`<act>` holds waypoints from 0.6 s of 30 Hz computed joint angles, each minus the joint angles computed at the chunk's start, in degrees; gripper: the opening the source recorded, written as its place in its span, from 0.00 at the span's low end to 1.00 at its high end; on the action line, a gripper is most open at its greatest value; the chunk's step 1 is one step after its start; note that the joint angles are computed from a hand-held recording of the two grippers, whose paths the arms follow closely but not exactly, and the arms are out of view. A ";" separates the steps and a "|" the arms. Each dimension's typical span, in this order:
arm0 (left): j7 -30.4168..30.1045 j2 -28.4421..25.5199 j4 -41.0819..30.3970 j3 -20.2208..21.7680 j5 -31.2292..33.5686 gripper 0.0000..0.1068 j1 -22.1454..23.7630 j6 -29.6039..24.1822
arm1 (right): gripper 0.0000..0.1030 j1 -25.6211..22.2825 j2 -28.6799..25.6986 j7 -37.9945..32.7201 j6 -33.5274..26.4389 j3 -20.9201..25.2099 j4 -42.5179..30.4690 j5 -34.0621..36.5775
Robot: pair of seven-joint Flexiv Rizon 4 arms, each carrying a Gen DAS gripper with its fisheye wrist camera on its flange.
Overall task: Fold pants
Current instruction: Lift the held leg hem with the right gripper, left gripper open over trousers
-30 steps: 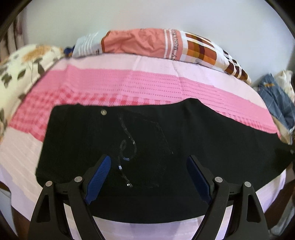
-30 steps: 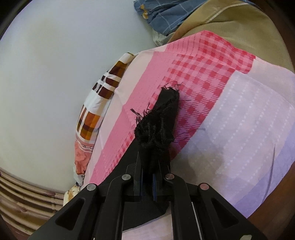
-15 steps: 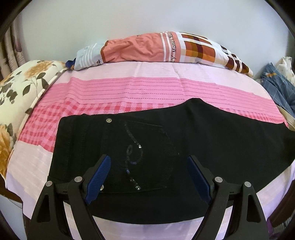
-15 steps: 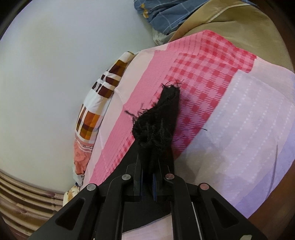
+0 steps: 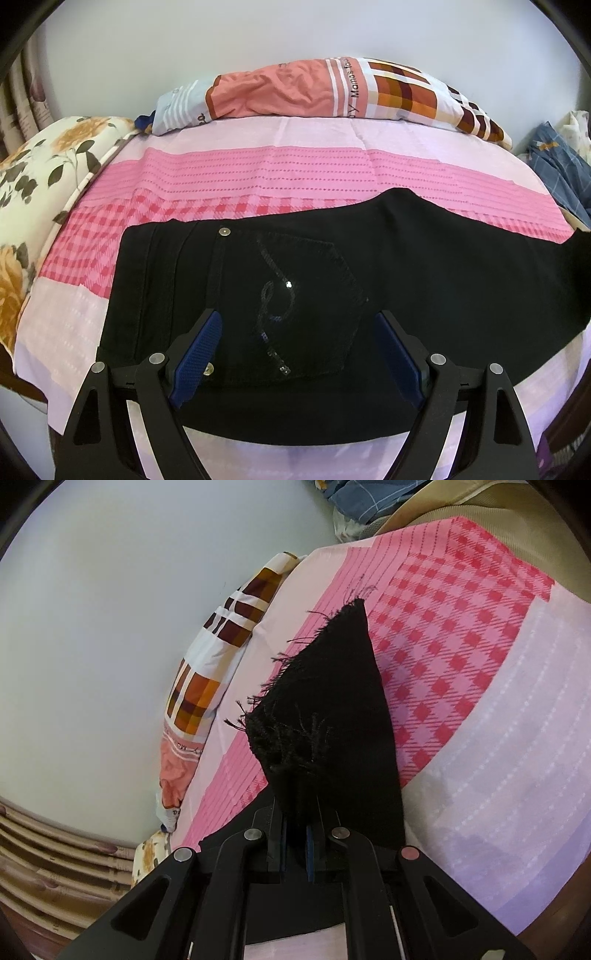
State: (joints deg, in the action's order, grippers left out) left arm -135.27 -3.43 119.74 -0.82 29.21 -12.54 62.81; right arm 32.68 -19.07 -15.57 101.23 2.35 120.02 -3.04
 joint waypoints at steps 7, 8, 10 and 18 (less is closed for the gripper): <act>-0.29 0.03 0.50 0.31 0.00 0.79 0.33 -0.06 | 0.08 2.47 0.80 0.89 -0.06 -2.97 1.05 0.73; -0.12 0.15 0.73 0.41 -0.22 0.79 0.49 -0.06 | 0.08 2.72 0.93 1.04 -0.25 -3.27 1.06 0.71; -0.26 0.43 0.88 0.51 -0.13 0.79 0.70 -0.40 | 0.08 3.21 1.32 1.35 -0.42 -3.77 1.31 0.61; 0.83 2.48 2.67 0.68 -1.73 0.79 2.49 -0.58 | 0.08 -1.72 -0.52 0.79 -0.50 2.12 -1.10 -0.48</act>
